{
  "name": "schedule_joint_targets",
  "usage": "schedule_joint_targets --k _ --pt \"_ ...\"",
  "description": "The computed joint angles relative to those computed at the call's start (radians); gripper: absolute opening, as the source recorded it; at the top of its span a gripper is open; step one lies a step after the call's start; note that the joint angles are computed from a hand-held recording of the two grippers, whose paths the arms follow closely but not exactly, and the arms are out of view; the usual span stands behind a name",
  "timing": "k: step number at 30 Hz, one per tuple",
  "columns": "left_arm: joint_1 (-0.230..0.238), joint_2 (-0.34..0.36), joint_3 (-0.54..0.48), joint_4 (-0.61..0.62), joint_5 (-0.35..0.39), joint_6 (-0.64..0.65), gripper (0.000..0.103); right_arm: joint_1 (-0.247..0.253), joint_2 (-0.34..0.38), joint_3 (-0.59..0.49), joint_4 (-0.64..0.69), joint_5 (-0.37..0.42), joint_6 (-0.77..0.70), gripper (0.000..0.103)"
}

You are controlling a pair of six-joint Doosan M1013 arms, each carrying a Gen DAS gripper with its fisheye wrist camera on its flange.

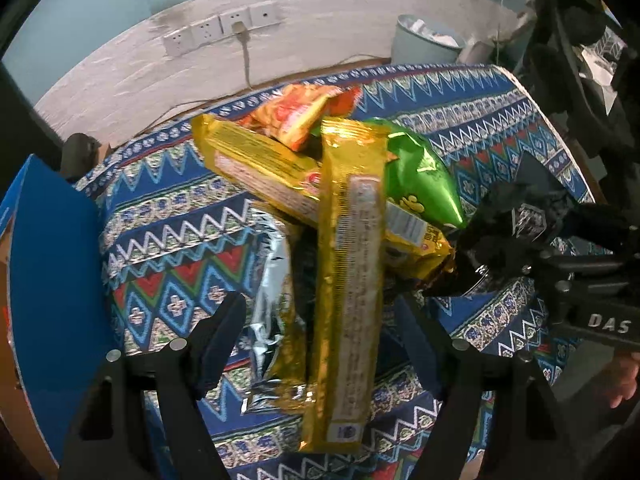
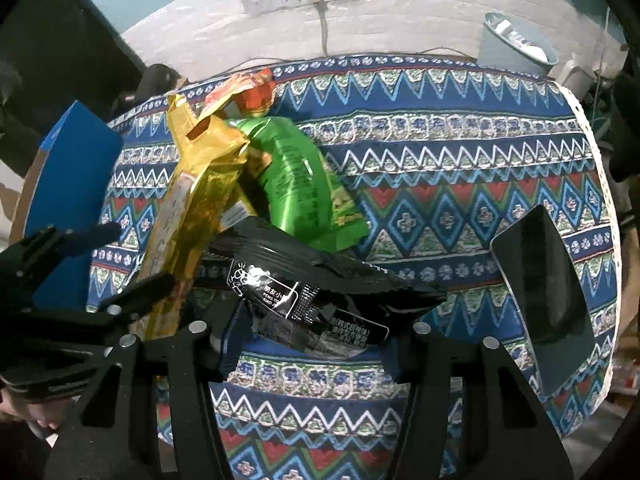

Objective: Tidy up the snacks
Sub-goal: 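Grasp the gold bar with the left tool while the right tool grasps the black bag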

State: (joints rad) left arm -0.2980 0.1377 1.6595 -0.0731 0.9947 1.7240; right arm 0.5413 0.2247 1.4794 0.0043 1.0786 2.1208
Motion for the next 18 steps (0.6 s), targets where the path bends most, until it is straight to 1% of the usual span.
schedule_joint_targets --k 4,8,9,10,11,12,13,18 --pt "-0.012 0.016 -0.005 0.007 0.008 -0.001 0.078 -0.011 -0.016 0.017 0.003 -0.011 -0.012 0.055" --pt "-0.022 0.026 -0.005 0.013 0.004 -0.007 0.078 -0.01 -0.011 0.015 -0.02 -0.012 -0.009 0.054" --pt "-0.024 0.028 -0.005 0.017 0.005 -0.006 0.072 -0.011 -0.012 0.016 -0.026 -0.013 -0.009 0.054" --pt "-0.026 0.031 -0.004 0.019 0.006 0.0 0.06 -0.013 -0.013 0.017 -0.03 -0.014 -0.007 0.054" --pt "-0.027 0.032 -0.004 0.02 0.006 0.004 0.054 -0.015 -0.014 0.018 -0.032 -0.015 -0.007 0.054" --pt "-0.03 0.034 -0.004 0.025 0.009 0.006 0.041 -0.017 -0.015 0.019 -0.033 -0.016 -0.006 0.054" --pt "-0.031 0.037 -0.004 0.027 0.014 0.009 0.033 -0.02 -0.016 0.02 -0.035 -0.018 -0.006 0.054" --pt "-0.036 0.027 0.006 0.043 -0.023 0.004 0.033 -0.027 -0.018 0.017 -0.036 -0.02 -0.011 0.054"
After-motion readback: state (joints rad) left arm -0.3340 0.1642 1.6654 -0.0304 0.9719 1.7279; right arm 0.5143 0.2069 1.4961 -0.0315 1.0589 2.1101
